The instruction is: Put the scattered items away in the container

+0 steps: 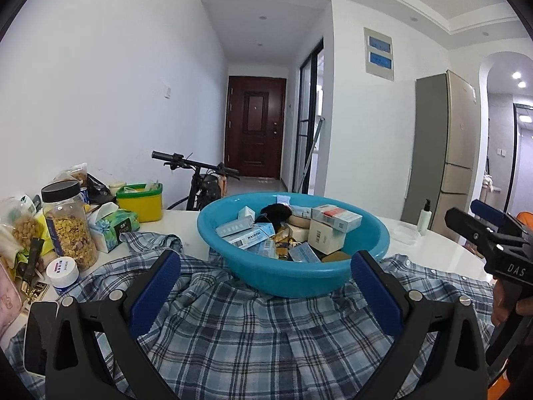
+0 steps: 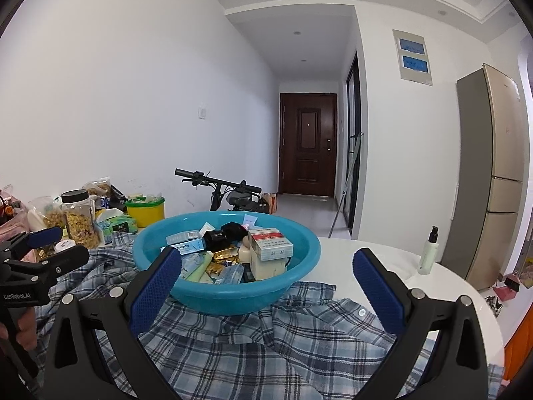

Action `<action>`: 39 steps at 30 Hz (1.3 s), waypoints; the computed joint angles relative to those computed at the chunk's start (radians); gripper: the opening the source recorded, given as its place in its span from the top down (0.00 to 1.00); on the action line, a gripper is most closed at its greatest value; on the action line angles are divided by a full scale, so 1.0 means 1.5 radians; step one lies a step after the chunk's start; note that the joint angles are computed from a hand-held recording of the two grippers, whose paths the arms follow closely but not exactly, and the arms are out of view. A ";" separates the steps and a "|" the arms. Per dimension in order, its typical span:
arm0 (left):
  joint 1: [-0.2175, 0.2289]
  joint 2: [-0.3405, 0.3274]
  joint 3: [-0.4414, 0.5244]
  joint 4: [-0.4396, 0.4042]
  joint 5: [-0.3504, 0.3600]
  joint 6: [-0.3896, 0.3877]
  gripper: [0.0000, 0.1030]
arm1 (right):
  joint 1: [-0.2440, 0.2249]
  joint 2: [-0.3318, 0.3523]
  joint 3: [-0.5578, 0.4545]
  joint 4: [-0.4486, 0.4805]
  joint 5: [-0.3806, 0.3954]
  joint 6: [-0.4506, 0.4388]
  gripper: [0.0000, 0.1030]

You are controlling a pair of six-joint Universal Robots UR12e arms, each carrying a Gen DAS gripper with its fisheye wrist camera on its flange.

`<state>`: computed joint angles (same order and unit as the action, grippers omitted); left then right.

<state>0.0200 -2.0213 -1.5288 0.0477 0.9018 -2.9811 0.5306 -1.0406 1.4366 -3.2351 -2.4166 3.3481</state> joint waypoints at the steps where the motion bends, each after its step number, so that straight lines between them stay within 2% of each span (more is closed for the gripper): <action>1: 0.000 -0.003 -0.001 0.009 0.005 -0.004 0.00 | -0.001 0.001 0.001 -0.003 0.001 0.003 0.00; 11: -0.006 -0.019 -0.010 0.061 0.036 -0.002 0.00 | -0.003 0.025 0.009 -0.064 -0.022 -0.007 0.00; 17: -0.008 -0.024 -0.011 0.091 0.040 -0.005 0.00 | -0.003 0.031 0.010 -0.061 -0.014 -0.011 0.00; 26: -0.008 -0.028 -0.015 0.097 0.038 -0.012 0.00 | 0.009 0.051 -0.008 -0.091 -0.017 -0.067 0.01; 39: -0.005 -0.037 -0.016 0.114 0.038 -0.020 0.00 | 0.006 0.047 0.004 -0.092 -0.002 -0.019 0.00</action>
